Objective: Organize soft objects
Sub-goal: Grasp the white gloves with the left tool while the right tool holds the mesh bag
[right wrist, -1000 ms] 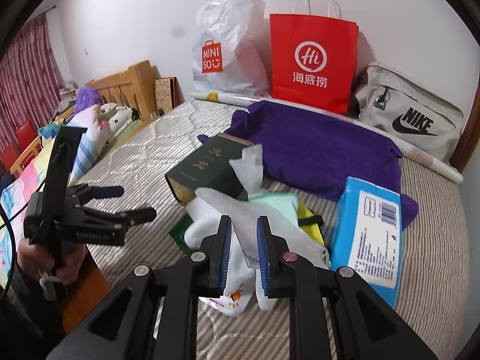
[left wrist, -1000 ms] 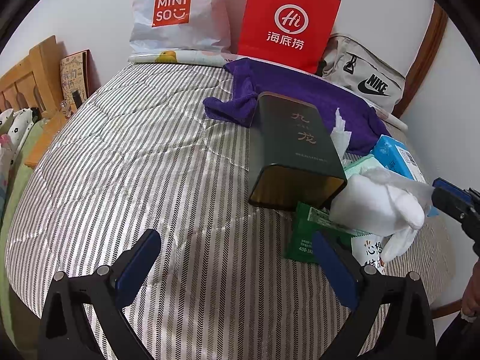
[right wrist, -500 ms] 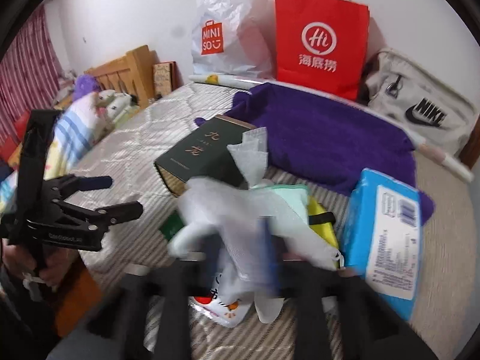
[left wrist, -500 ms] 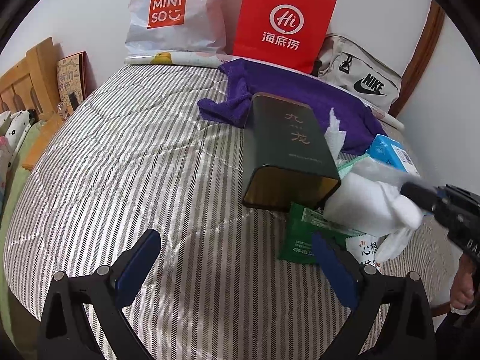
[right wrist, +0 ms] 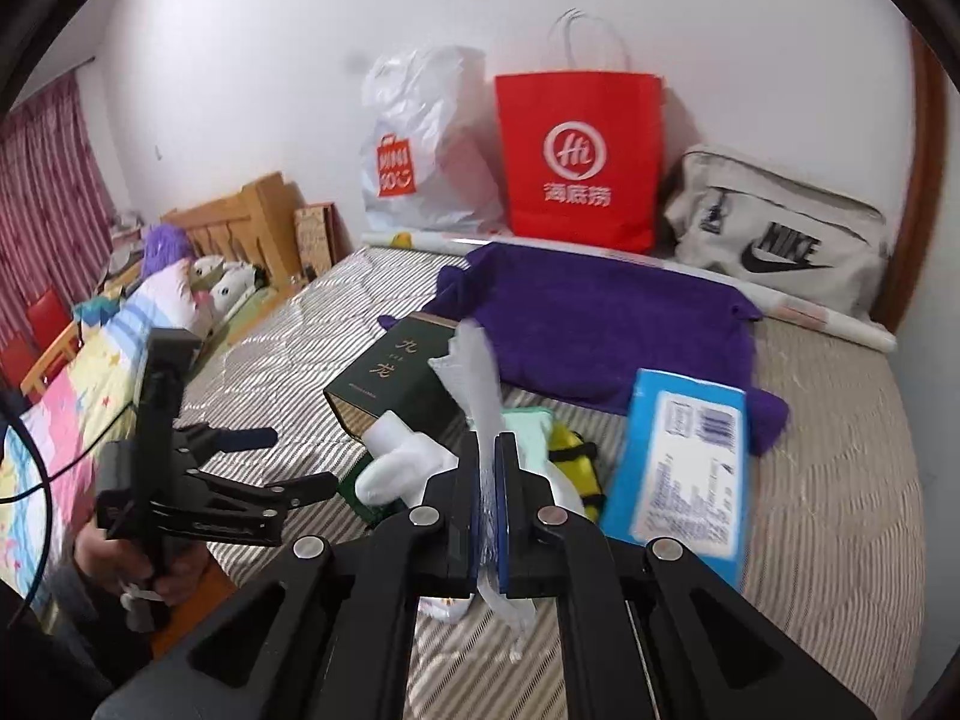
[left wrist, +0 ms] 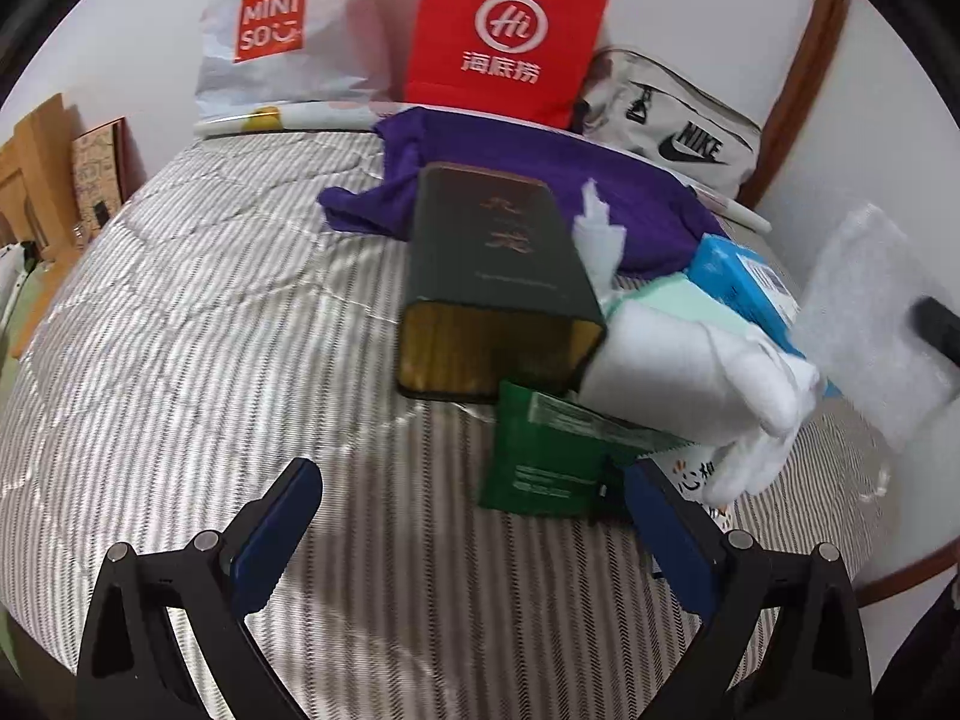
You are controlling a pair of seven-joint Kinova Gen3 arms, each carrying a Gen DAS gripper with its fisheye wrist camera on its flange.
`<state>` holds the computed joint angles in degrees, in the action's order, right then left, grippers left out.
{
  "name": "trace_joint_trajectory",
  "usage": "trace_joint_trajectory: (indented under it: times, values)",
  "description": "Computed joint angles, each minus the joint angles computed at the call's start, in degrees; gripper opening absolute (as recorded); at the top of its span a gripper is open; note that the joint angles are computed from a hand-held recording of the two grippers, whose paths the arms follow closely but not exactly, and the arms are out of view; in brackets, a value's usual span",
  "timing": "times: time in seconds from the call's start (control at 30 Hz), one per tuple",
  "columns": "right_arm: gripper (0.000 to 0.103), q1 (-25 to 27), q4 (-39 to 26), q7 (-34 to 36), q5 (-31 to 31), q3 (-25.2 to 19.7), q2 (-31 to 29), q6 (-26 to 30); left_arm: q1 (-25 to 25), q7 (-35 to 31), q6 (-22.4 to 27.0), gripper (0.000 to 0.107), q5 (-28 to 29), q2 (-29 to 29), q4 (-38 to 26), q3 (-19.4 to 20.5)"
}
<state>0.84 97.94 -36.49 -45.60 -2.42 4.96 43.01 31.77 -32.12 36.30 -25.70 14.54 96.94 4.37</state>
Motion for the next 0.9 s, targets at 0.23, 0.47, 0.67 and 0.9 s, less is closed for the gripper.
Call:
trace_joint_trajectory:
  times: [0.23,0.47,0.67,0.9]
  values:
    - [0.004,1.54,6.17,3.43,-0.84,3.30,-4.80,-0.14,1.33,0.14,1.28,0.101,-0.42,2.46,-1.72,-0.43]
    - [0.004,2.51,9.17,1.64,1.84,4.94,-2.03,-1.98,2.78,1.33,-1.48,0.101,-2.60,0.16,-1.24,-0.56]
    - [0.004,5.81,8.95,2.90,1.29,3.76,1.57,0.18,3.79,-0.60,-1.17,0.101,-3.87,0.78,-4.21,0.66]
    - [0.005,8.01,8.07,3.80,1.16,1.79,5.32,2.57,4.30,-4.02,-2.05,0.101,-2.39,0.44,-6.17,1.11]
